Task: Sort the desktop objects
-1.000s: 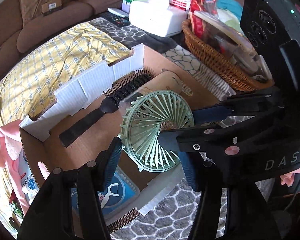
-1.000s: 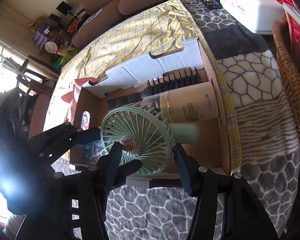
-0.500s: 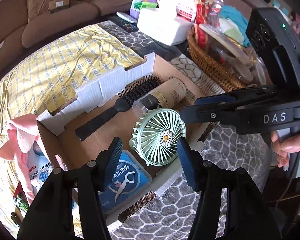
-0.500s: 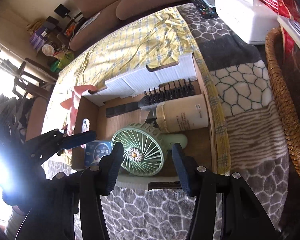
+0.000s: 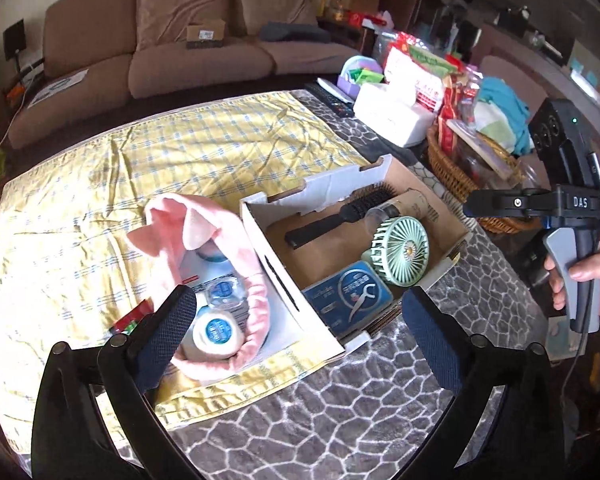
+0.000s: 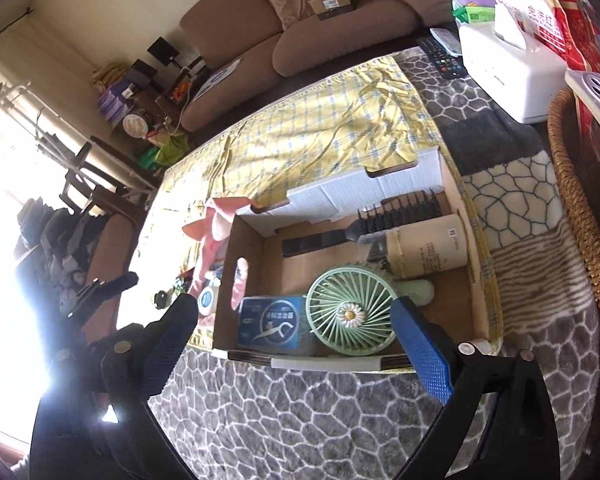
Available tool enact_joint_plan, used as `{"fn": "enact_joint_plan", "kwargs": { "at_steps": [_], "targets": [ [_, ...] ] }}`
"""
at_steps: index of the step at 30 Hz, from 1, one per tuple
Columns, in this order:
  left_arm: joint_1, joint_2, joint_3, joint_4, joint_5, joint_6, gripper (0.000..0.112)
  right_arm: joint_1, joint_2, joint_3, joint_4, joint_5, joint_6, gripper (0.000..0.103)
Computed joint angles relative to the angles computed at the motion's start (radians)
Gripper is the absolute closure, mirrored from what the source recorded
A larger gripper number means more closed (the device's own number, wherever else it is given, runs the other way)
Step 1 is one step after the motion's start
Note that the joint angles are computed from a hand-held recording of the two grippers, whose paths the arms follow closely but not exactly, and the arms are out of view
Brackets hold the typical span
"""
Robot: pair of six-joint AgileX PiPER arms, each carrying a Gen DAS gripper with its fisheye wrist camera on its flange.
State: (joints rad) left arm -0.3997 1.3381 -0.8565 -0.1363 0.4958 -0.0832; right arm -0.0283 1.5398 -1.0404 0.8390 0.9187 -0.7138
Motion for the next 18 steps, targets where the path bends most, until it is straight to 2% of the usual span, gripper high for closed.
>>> {"fn": "enact_joint_plan", "kwargs": {
  "at_steps": [4,7,12,14,18],
  "targets": [
    [0.239,-0.175,0.136,-0.217,0.050,0.289,0.009,0.124,-0.046,0.031,0.015,-0.059,0.042,0.003],
    [0.479,-0.272,0.243,-0.388,0.105,0.558,0.009,0.231,-0.056,0.039,0.025,-0.132,0.087,0.003],
    [0.832,-0.272,0.365,-0.593,0.195,0.935,0.009,0.433,0.001,-0.012,-0.035,-0.225,0.189,0.003],
    [0.888,-0.256,0.402,-0.640,0.186,1.034,0.009,0.511,0.036,-0.034,-0.074,-0.257,0.245,0.003],
    [0.933,-0.204,0.444,-0.734,0.149,1.184,0.009,0.616,0.106,-0.052,-0.037,-0.322,0.247,0.003]
  ]
}}
